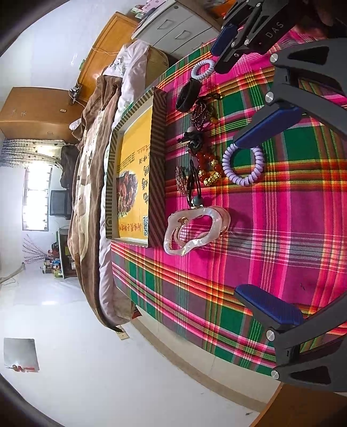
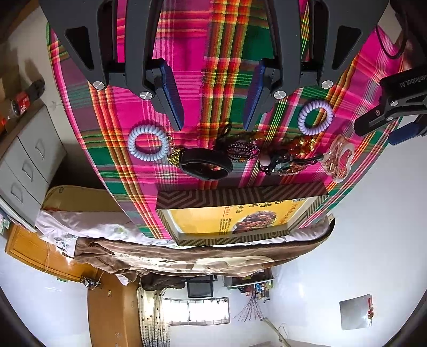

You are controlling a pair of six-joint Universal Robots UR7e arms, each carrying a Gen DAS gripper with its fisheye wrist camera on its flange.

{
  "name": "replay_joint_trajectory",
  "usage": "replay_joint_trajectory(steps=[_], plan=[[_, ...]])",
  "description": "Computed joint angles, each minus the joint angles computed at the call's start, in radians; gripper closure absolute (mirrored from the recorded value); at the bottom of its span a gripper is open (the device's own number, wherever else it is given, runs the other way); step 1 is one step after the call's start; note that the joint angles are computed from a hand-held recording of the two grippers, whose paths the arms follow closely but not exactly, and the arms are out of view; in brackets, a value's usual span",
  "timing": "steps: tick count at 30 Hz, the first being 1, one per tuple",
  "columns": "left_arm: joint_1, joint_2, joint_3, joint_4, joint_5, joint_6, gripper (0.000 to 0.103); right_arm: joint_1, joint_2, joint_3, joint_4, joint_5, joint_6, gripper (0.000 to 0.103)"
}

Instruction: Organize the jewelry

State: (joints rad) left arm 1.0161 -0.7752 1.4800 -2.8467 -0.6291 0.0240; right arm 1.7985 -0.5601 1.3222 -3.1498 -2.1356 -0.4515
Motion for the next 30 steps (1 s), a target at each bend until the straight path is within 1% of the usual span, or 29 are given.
replay_joint_trajectory(steps=[13,30], plan=[[0.001,-0.001,0.001,-0.008,-0.003,0.005,0.000,-0.002,0.000,0.005,-0.019,0.012,-0.002,0.056],[0.003,-0.004,0.002,0.004,-0.005,-0.010,0.000,-0.004,0.000,0.007,-0.015,0.012,-0.001,0.056]])
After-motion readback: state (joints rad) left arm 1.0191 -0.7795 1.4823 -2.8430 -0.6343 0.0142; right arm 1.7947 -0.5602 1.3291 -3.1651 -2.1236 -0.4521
